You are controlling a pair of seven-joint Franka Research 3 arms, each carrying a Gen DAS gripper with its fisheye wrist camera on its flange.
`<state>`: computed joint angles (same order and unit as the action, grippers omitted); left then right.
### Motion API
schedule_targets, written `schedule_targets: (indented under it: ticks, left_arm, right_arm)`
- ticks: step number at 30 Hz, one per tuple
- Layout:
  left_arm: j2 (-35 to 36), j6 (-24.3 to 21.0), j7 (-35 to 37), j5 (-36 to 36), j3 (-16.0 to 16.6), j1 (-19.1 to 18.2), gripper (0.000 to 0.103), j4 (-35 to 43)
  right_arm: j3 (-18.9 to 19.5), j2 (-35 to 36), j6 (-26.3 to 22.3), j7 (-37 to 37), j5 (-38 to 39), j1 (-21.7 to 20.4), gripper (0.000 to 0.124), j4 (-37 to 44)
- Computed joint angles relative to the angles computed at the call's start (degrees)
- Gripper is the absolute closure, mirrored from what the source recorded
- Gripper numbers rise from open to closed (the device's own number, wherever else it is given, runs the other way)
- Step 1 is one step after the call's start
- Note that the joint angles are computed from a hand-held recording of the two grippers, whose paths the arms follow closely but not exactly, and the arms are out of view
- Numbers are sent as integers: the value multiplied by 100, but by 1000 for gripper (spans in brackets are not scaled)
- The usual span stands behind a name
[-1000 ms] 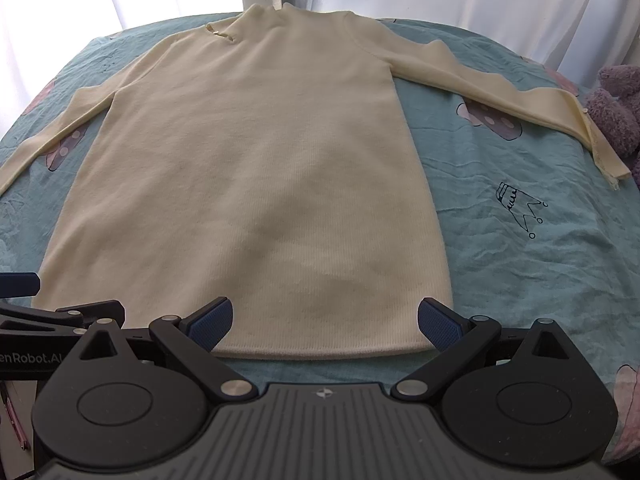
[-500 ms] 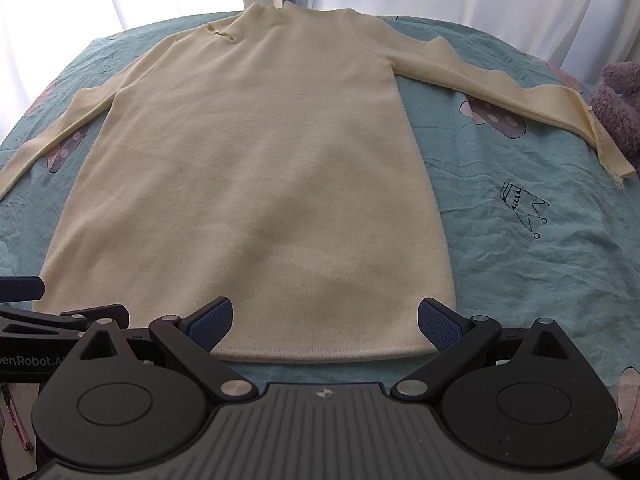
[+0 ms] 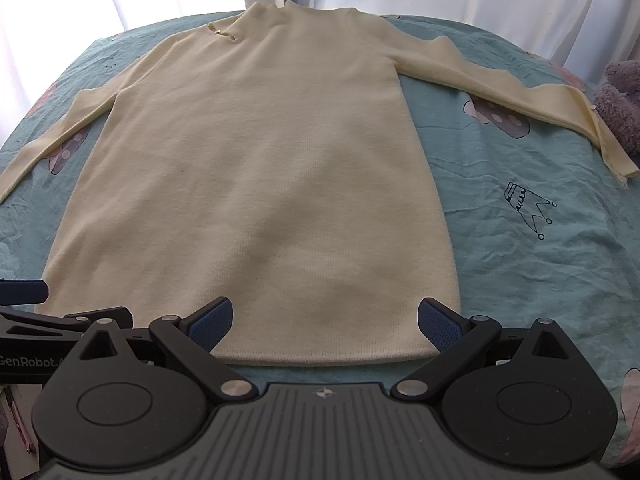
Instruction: Fold small clothes
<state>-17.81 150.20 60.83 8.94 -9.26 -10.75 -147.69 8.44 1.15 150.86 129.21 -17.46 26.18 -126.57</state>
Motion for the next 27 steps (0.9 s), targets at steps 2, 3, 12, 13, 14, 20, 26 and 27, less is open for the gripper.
schedule_targets:
  ticks: [2,3,12,13,14,20,26,27]
  left_arm:
    - [8,-5,4,-7,3,-4,0,8]
    - [17,-5,10,-13,7,-5,0,14]
    - [51,-5,-40,6,-13,8,0,32]
    - [53,0,-48,9,-15,8,0,31]
    - [54,0,-50,12,-15,7,0,31]
    - [97,-41,-66,17,-16,12,0,81]
    - [162,-59,-49,-8,-2,13,0,136]
    - [170,-65,-54,-3,-7,19,0,146]
  right_arm:
    - [-1,4,11,-4,10,0,25,0]
    - [-3,7,16,-1,10,0,25,3]
    - [-15,10,78,-67,83,-13,25,-17]
    - [-15,10,92,-74,93,-14,25,-21]
    - [-18,13,100,-93,111,-18,25,-18]
    - [-34,41,182,-157,212,-32,25,-16]
    - [-49,68,321,-289,352,-42,25,-40]
    - [-53,76,337,-314,368,-44,25,-39]
